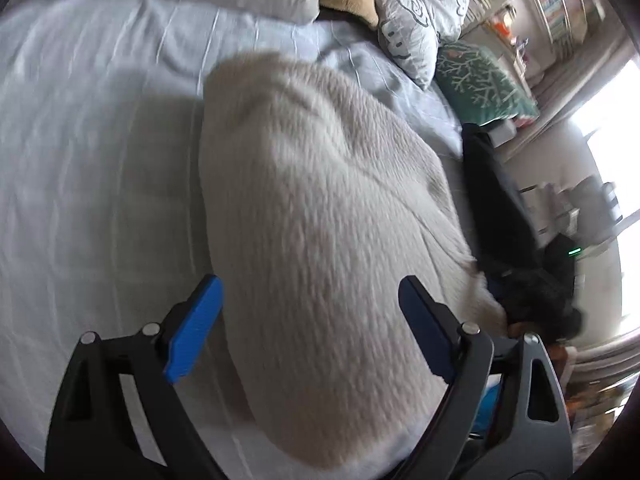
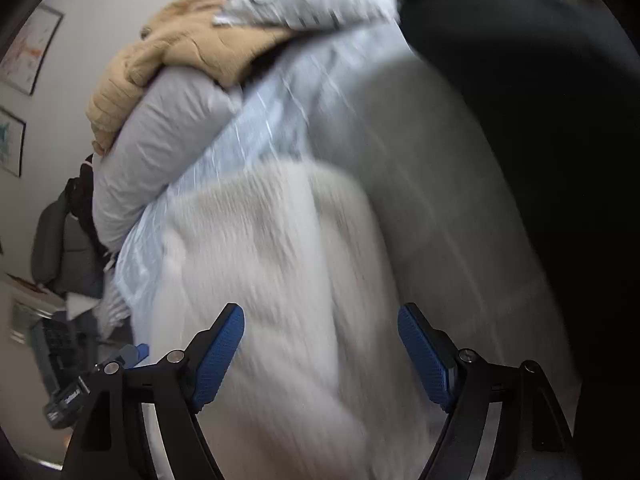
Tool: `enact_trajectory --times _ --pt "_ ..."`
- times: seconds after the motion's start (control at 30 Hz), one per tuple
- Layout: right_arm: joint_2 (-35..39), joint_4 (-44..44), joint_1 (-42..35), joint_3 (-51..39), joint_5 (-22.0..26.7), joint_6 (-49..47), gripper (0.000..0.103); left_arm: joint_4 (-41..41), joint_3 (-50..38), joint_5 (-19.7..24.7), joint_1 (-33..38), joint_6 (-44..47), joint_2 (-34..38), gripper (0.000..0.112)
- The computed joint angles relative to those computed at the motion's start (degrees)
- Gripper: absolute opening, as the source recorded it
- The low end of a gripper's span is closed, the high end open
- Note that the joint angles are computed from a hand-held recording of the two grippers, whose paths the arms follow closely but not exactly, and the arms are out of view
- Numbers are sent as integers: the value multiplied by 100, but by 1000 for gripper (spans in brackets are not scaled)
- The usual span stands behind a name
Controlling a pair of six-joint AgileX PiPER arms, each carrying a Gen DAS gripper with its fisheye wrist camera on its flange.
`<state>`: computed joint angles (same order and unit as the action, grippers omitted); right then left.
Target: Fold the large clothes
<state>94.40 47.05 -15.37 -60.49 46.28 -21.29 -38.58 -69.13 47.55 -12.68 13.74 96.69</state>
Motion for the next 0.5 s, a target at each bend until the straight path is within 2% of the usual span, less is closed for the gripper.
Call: enact_trajectory --times 0.1,0.2,0.27,0.37,0.4,0.43,0.5 --pt "362 303 -197 88 566 -196 87 -1013 514 201 372 768 207 90" --pt "693 748 -345 240 702 -599 91 -2361 945 481 767 1874 647 96" --pt "930 1091 -350 311 773 -985 92 -2969 1047 636 917 2433 905 95" --pt "1189 1499 -332 291 1025 -1326 88 -3192 1149 599 926 2709 782 79" --pt "1168 1548 -294 288 1032 -1413 82 -3122 1163 516 894 2681 630 76" --pt "1104 1626 -263 289 1074 -1562 75 -3008 1189 356 850 2649 386 74" --pt "926 1806 -162 312 1179 -1759 74 -2895 1235 243 912 2617 73 72"
